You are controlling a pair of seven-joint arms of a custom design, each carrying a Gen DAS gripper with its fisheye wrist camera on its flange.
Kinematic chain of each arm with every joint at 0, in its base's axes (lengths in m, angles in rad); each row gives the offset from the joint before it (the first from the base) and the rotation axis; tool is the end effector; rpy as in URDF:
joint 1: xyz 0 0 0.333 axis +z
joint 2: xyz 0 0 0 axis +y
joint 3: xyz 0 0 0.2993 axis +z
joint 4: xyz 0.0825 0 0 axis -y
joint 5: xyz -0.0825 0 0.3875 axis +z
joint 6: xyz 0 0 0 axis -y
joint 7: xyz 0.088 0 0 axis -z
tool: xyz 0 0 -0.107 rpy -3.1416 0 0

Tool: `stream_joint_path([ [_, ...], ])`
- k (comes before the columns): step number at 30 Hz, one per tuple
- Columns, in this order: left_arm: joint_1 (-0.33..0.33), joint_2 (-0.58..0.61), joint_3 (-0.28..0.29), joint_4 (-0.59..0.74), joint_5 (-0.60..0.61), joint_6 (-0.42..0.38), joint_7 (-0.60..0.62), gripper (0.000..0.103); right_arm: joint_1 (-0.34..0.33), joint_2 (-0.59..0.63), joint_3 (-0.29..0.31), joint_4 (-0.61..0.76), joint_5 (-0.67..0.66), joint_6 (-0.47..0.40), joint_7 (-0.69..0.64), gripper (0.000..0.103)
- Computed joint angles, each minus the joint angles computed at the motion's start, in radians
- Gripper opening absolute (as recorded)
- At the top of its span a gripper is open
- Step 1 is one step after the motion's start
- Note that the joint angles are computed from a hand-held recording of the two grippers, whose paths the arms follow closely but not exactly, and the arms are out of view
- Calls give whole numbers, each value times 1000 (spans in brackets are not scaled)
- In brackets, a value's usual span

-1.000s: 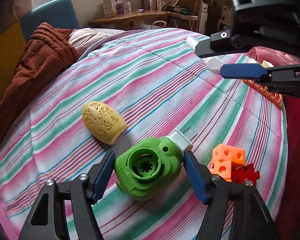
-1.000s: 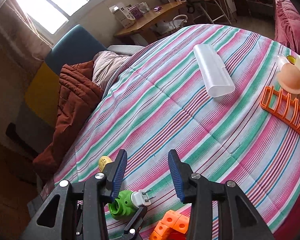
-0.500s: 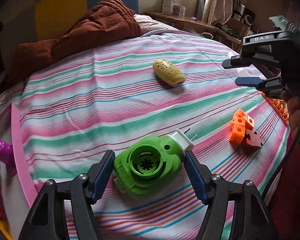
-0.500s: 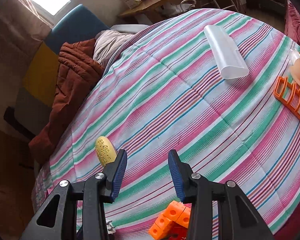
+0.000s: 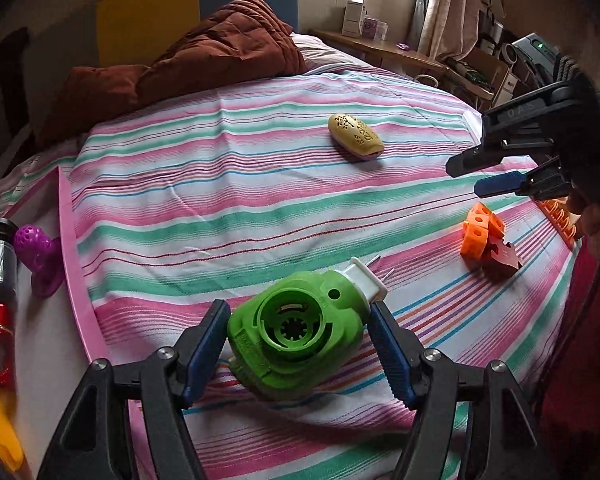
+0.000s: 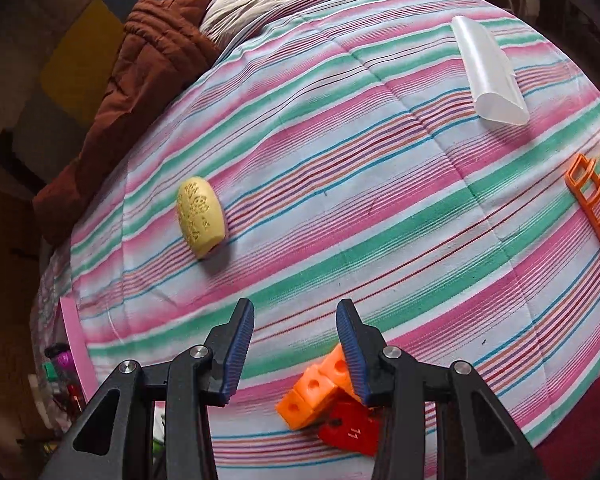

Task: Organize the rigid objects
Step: 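Lift the green toy with left tool while right grasps the orange cube cluster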

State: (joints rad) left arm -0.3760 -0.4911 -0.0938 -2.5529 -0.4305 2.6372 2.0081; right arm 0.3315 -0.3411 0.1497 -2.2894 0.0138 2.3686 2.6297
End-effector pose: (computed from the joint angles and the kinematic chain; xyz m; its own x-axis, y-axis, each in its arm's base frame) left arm 0.3994 -0.1928 0.4815 -0.5795 -0.8100 0.0897 -0.6913 0.4302 -0.5806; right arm 0.4347 0.2325 0.5128 -0.4850 -0.8079 -0.3347 -0.7891 0.5693 -0.2306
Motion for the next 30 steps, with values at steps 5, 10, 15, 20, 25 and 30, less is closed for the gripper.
stream_joint_path([
  [5,-12,-6,20,-5,-31,-5,17,71,26,69,3,153,-56,-276,-187,47],
  [10,-14,-7,27,-5,-57,-9,39,71,45,113,0,214,-52,-393,-319,67],
  [15,-5,-8,24,-5,-62,-35,49,71,60,180,5,264,-47,-437,-402,74],
  [20,0,-17,4,-32,-36,-7,30,71,77,252,10,325,-76,-509,-448,65],
  [25,-8,-22,12,-35,-35,-3,39,71,86,217,11,286,-95,-441,-417,64],
  [30,-11,-17,22,-19,-43,-29,38,71,75,166,8,206,-66,-234,-336,64],
])
